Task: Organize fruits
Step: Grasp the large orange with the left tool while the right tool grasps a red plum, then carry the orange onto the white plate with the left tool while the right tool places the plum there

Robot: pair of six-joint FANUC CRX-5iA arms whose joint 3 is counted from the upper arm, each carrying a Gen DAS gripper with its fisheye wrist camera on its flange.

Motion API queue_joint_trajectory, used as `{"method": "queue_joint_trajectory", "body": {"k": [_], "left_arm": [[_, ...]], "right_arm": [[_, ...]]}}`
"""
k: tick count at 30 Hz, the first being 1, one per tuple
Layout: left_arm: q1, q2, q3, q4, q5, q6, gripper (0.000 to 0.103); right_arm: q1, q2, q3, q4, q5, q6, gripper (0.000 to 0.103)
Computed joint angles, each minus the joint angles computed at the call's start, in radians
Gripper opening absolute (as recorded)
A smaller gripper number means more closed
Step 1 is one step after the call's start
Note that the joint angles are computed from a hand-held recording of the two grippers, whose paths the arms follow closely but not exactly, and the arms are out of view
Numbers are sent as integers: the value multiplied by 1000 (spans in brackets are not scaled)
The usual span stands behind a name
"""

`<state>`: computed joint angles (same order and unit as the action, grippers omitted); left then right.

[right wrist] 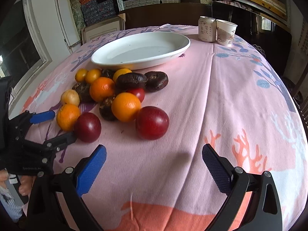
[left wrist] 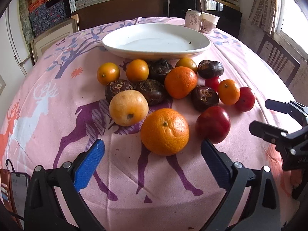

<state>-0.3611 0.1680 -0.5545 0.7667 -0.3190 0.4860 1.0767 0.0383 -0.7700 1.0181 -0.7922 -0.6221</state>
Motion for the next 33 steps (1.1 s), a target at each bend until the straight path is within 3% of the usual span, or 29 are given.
{"method": "queue_joint_trajectory", "body": {"k": [2, 4, 6, 8, 12, 14, 16, 22, 26, 28, 33], "left_arm": [[-10, 4, -6, 70, -6, -71, 82], [-7, 25, 20, 41, -40, -61, 66], [-15, 34, 28, 33, -37, -66, 63], [-24, 32, 12, 103, -42, -140, 58], [-37, 26, -10, 195, -19, -206, 46], [-33, 27, -12, 221, -31, -223, 46], [-38, 24, -21, 248, -23, -244, 46], [-102, -25, -105, 576, 36, -509, 46], [-154, -53, -135, 785, 77, -661, 46], [-145, -60, -128, 772, 69, -640, 46], [-111, -27, -22, 592, 65, -476, 46]], "right_arm": [[-21, -5, -14, 33, 27, -33, 98], [-37, -15, -33, 60, 58, -64, 87], [-50, -26, -51, 87, 84, -98, 84], [-62, -27, -56, 98, 99, -107, 82], [-79, -17, -51, 127, 118, -101, 64], [-82, -15, -50, 133, 121, -102, 59], [-91, -21, -60, 155, 134, -123, 37], [-123, -44, -100, 259, 180, -216, 35], [-109, -58, -118, 311, 141, -271, 35], [-88, -68, -123, 313, 97, -288, 35], [-76, -91, -82, 255, 17, -194, 35]]}}
